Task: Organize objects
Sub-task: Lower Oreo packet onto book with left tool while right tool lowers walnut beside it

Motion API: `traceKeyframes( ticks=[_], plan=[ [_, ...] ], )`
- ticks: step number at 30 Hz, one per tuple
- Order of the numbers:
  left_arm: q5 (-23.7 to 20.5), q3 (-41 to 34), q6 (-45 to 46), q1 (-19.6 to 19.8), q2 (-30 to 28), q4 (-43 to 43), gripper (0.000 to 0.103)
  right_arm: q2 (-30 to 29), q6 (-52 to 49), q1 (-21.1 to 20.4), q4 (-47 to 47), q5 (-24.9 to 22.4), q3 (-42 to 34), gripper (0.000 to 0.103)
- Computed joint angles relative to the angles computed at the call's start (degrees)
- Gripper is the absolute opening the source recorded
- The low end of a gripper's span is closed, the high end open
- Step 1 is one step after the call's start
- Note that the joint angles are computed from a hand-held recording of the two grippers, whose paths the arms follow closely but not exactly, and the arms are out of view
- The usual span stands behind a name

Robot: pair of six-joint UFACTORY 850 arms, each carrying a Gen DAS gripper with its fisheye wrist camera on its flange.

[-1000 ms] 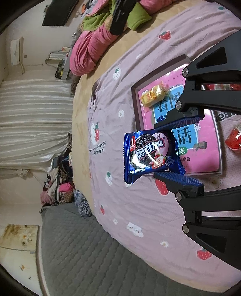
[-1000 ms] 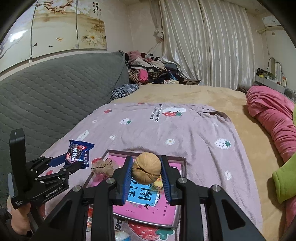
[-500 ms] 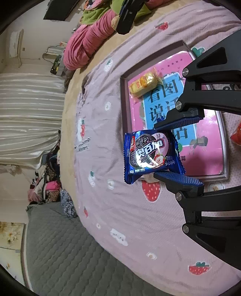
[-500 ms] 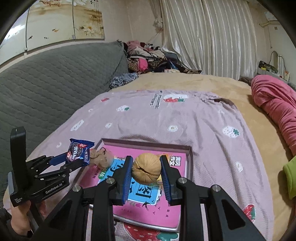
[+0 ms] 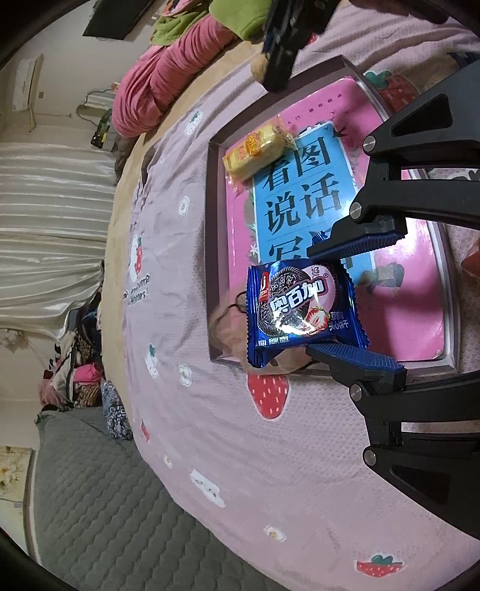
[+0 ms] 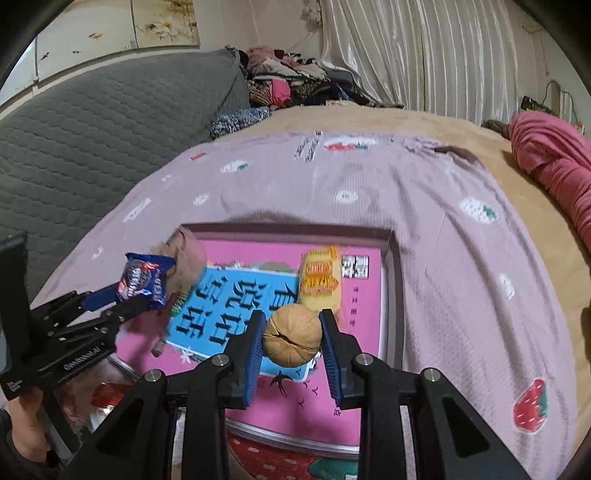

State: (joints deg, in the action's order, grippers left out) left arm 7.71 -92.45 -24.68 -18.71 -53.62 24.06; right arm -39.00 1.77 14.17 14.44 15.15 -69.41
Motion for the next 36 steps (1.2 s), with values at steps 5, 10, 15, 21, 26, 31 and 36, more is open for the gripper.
traceKeyframes(
  ticks=[5,10,15,21,26,31,36],
  plan=[
    [0.5,0.0,-2.2,0.0,-0.4,2.6,0.046,-2.6,-0.5,-0.3,0.8,-1.7,-1.9,0.03],
    [0.0,-1.1,-7.4,0.0,-1.8,7.9,0.046,-4.5,-6.4,0.0,6.4,-3.5,-3.5,0.03],
    [-0.2,-1.8,-10.3,0.0,-2.7,10.8,0.046,-5.7,-10.9,0.0,10.9,-4.9,-4.8,0.03],
    [-0.1,-2.1,-20.0,0.2,-2.9,20.3,0.046,-6.9,-16.7,0.1,16.4,-6.3,-5.9,0.03],
    [0.0,-2.7,-33.2,0.6,-3.4,33.1,0.046,-7.8,-25.2,0.2,24.4,-7.2,-7.2,0.03],
    [0.0,-3.3,-42.6,0.8,-3.8,42.6,0.047,-8.0,-30.4,0.3,29.3,-7.4,-7.6,0.03],
    [0.3,-3.7,-50.2,0.9,-4.0,50.1,0.049,-8.1,-33.6,0.4,32.8,-7.6,-7.7,0.03]
  ],
)
